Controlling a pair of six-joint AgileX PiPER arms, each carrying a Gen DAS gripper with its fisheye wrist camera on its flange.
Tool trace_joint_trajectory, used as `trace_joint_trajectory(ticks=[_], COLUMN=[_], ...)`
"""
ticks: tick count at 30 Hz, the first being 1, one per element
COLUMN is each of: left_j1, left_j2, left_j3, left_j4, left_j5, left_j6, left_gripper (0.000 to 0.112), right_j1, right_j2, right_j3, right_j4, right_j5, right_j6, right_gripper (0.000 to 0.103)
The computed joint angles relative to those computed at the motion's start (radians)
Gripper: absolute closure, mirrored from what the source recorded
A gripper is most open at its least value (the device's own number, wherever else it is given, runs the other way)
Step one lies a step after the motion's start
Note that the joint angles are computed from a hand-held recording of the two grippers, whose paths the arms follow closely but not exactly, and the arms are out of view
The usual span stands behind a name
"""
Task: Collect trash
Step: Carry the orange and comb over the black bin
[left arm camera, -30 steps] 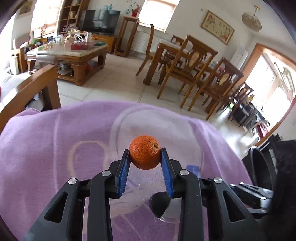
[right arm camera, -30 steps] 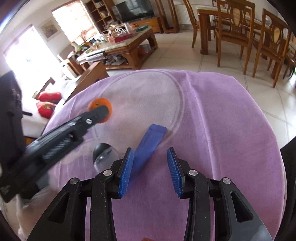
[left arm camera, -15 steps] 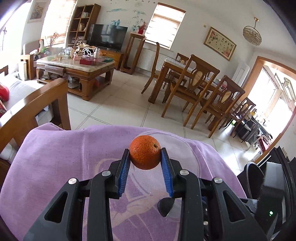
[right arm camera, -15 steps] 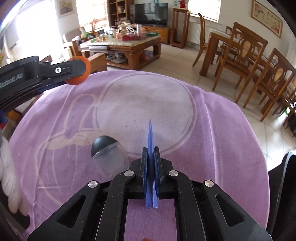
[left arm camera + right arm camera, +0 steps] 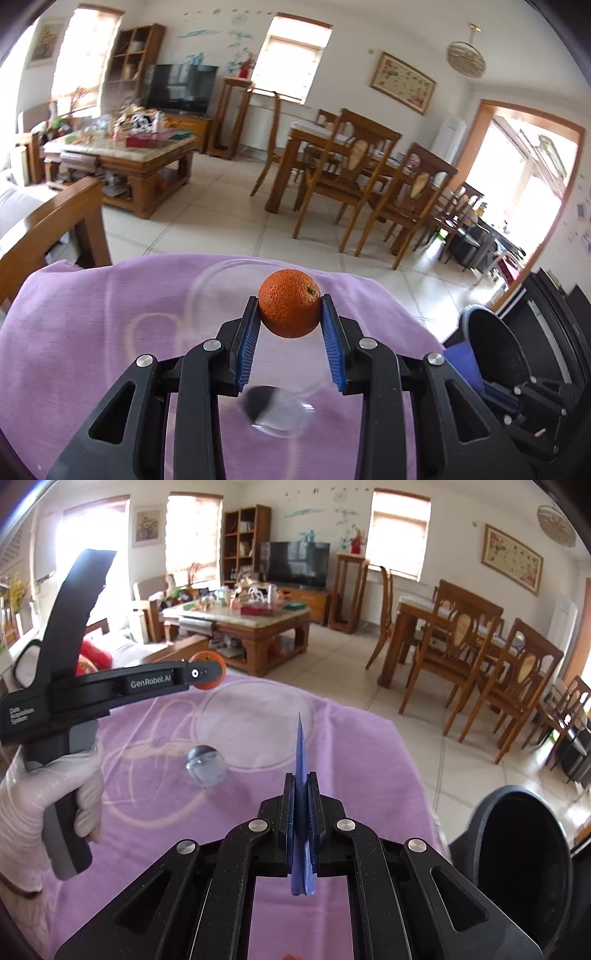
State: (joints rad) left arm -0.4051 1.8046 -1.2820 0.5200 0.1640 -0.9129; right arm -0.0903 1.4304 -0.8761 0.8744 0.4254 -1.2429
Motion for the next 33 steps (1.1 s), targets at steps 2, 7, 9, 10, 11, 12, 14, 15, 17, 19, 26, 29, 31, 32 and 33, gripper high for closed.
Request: trace_joint_trajectory(ticks=[2,7,9,10,11,12,14,15,17,19,26,29,31,32,33], left_j1=[-0.055,-0.207,-0.259,-0.281,-0.303,-0.319,-0.354,-0.372,-0.399,-0.430,-0.488,-0.496,-0.500,-0.501,-0.504], left_j2=[-0.003,0.031,0.075,0.098,0.128,0.150,0.213,0.255,0.309,0.379,0.571,0.652,0.710,0.725,0.760], left_j3=[-0.015,-0.099,-0.168,-0.198,-0.241,-0.271,-0.359,-0.420,-0.490,-0.598,-0.914,-1.056,-1.161,-1.187,-1.253], left_j4=[0.025,0.174,0.106,0.086,0.054,0.039,-0.049,-0.108,-0.152,-0.191,-0.284,-0.324,-0.341,-0.347,-0.352], left_j5=[0.004,0.054,0.077,0.086,0.100,0.109,0.136,0.158,0.182,0.232,0.394,0.475,0.537,0.555,0.592], left_j6=[-0.024,-0.177,-0.113,-0.097,-0.066,-0.053,0.031,0.085,0.121,0.163,0.270,0.314,0.337,0.343,0.352], left_gripper=[0.079,0.079,0.079,0.079,0.079,0.079,0.079,0.079,0.079,0.079,0.079,0.079,0.079,0.079,0.079], right_j1=[-0.110,-0.395,-0.490,-0.532,-0.583,-0.619,-0.693,-0.728,-0.784,-0.831,-0.920,-0.936,-0.942,-0.946,-0.948], right_j2=[-0.034,-0.008,0.027,0.044,0.070,0.094,0.145,0.174,0.231,0.294,0.471,0.532,0.565,0.587,0.608], right_j3=[0.025,-0.003,-0.040,-0.056,-0.083,-0.105,-0.156,-0.186,-0.245,-0.311,-0.489,-0.552,-0.587,-0.613,-0.636], right_j4=[0.103,0.242,0.252,0.257,0.261,0.264,0.267,0.266,0.265,0.255,0.229,0.215,0.207,0.198,0.193], right_j5=[0.049,0.218,0.277,0.299,0.326,0.346,0.384,0.401,0.428,0.448,0.489,0.500,0.507,0.519,0.525], right_j6=[-0.163,-0.403,-0.435,-0.449,-0.464,-0.472,-0.487,-0.490,-0.488,-0.476,-0.420,-0.392,-0.369,-0.348,-0.330], right_gripper=[0.096,0.096,0.096,0.096,0.096,0.096,0.096,0.096,0.096,0.096,0.096,0.096,0.096,0.096,0.096])
